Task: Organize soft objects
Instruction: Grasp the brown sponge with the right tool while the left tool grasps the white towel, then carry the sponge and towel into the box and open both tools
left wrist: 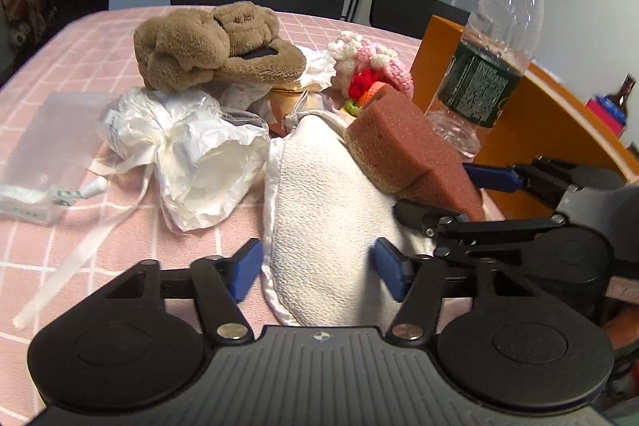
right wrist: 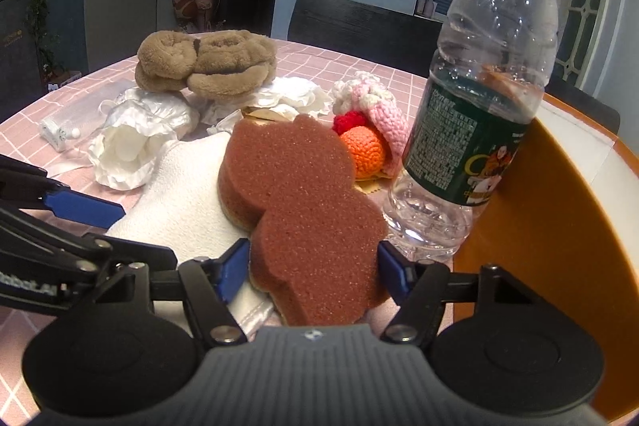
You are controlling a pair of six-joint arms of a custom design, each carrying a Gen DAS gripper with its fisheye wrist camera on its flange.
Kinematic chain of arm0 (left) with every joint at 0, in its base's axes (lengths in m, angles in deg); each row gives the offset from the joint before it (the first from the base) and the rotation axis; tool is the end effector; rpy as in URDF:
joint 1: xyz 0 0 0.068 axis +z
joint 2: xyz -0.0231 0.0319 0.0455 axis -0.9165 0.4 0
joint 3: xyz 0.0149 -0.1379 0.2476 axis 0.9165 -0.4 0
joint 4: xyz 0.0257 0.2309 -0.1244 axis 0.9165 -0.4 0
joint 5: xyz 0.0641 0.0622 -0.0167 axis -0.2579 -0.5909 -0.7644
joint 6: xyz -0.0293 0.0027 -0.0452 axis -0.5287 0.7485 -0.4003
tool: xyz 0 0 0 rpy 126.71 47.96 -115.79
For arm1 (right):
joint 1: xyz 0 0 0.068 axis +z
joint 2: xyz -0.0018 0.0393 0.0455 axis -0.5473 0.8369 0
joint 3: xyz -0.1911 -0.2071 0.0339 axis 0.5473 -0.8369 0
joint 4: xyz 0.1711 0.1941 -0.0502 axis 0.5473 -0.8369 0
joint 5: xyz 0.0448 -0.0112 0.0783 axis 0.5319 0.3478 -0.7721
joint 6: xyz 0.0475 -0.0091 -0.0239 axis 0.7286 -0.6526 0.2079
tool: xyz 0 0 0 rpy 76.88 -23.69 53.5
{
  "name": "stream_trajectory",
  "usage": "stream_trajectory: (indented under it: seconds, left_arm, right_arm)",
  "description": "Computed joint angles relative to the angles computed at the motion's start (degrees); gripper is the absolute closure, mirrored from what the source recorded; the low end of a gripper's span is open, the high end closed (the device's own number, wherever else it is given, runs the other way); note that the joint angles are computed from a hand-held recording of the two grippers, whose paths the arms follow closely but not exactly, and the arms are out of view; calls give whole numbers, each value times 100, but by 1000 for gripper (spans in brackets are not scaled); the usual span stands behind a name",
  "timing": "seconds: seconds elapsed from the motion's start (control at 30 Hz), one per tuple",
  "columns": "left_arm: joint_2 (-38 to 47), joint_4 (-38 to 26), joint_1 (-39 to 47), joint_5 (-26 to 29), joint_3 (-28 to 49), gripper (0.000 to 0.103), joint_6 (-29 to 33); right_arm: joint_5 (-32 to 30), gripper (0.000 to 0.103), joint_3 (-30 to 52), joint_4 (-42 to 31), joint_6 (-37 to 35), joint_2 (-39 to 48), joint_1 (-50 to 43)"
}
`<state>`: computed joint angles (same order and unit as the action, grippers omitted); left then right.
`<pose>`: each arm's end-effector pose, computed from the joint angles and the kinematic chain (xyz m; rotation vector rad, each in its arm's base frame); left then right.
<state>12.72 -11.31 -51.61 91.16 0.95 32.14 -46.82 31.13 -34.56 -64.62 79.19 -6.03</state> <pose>0.1939 0.0279 0.1239 0.6102 2.3181 -0.5428 0.1926 0.0825 0.0964 -0.0949 2.2464 -0.1274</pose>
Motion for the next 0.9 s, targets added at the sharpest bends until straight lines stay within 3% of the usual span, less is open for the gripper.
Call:
stream_trajectory:
  seconds: [0.17,0.33,0.63,0.9]
  left_arm:
    - [-469,-82,111,61,-196,66,24]
    - [-1252,-560,531,407,-274,80,257]
    - [-2300,-2141,1588,1176,289,83,1105]
    - [-2702,-4575,2362,2196,1168,83,2706]
  right_arm:
    - [-218,40,-80,-350,146,-491,13]
    - [-117,41,-119,-1049,377,-1370,294]
    - [59,41,244,-3721,440,-4013,646]
    - [182,40,1233,-6700,403,-6137,302]
